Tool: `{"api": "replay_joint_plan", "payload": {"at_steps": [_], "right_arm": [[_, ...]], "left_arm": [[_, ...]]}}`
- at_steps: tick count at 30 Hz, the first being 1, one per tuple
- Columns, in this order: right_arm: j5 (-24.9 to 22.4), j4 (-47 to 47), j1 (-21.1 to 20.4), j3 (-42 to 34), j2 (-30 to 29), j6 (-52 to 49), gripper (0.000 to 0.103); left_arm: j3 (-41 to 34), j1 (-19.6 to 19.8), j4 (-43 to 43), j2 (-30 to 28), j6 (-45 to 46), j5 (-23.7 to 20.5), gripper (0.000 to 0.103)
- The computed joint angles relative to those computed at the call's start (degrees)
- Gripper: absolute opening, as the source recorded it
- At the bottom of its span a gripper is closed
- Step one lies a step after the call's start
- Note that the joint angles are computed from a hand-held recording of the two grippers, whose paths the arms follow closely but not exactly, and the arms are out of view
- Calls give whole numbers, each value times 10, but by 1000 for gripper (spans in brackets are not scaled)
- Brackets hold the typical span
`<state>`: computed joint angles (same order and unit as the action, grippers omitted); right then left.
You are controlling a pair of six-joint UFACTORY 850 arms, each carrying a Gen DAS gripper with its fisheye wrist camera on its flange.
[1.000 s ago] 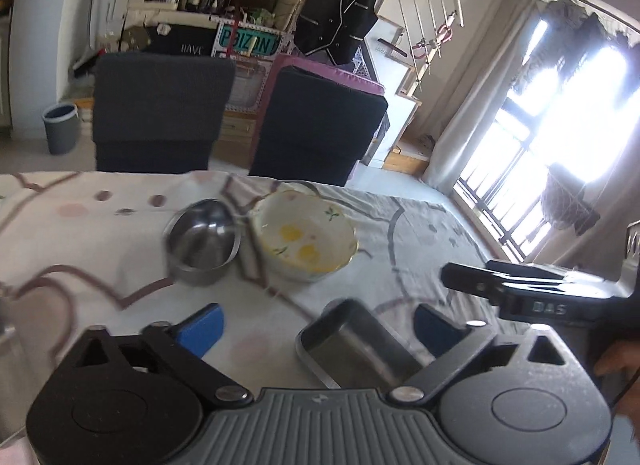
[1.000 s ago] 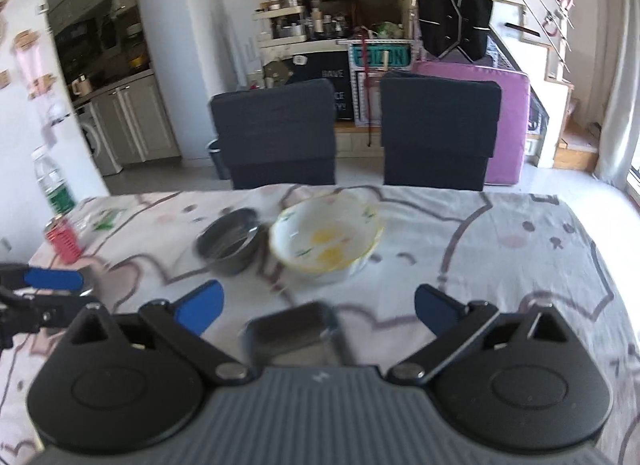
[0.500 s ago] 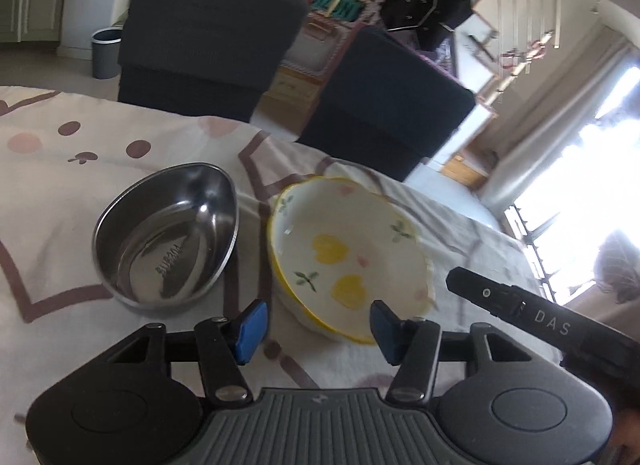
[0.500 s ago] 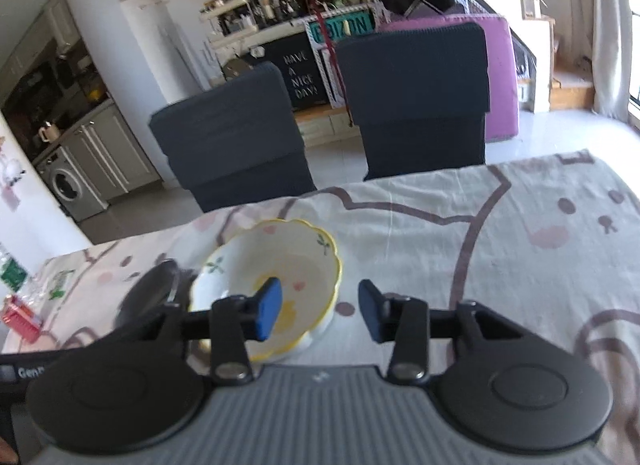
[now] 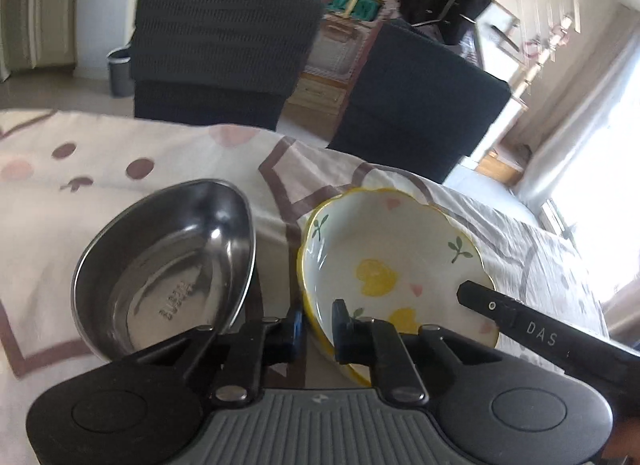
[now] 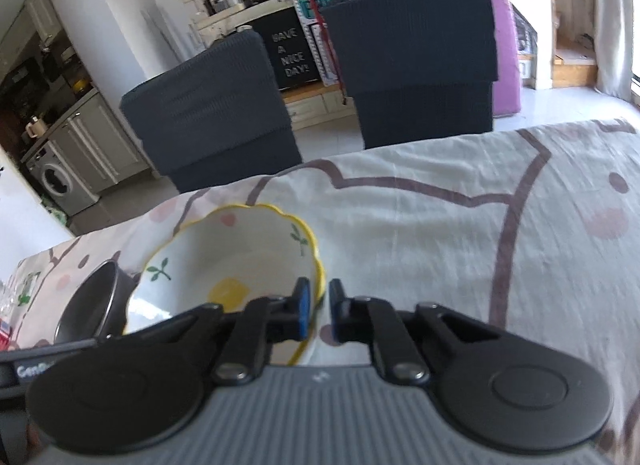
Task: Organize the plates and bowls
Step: 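Close both tools on opposite rims of the lemon-print bowl, then lift and carry the lemon-print bowl with both tools over the cream bowl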
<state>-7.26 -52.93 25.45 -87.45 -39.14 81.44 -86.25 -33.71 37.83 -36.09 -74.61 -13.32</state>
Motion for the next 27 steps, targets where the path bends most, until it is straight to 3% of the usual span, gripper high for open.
{"api": "replay_joint_plan", "payload": {"at_steps": [2, 5, 12, 17, 21, 27], "right_arm": [[-12, -24, 4, 0, 1, 9, 10], [-3, 12, 2, 14, 12, -4, 10], [-43, -112, 18, 65, 72, 115, 11], [-67, -116, 35, 111, 135, 135, 11], [-114, -76, 62, 142, 183, 98, 12], [-135, -81, 97, 200, 258, 145, 12]], "left_arm": [[2, 0, -15, 3, 29, -1, 15], [6, -3, -20, 7, 32, -3, 14], [27, -22, 29, 45, 6, -6, 14], [75, -40, 90, 110, -50, -3, 14], [112, -58, 108, 157, -65, -16, 14], [181, -83, 125, 234, -87, -27, 14]]}}
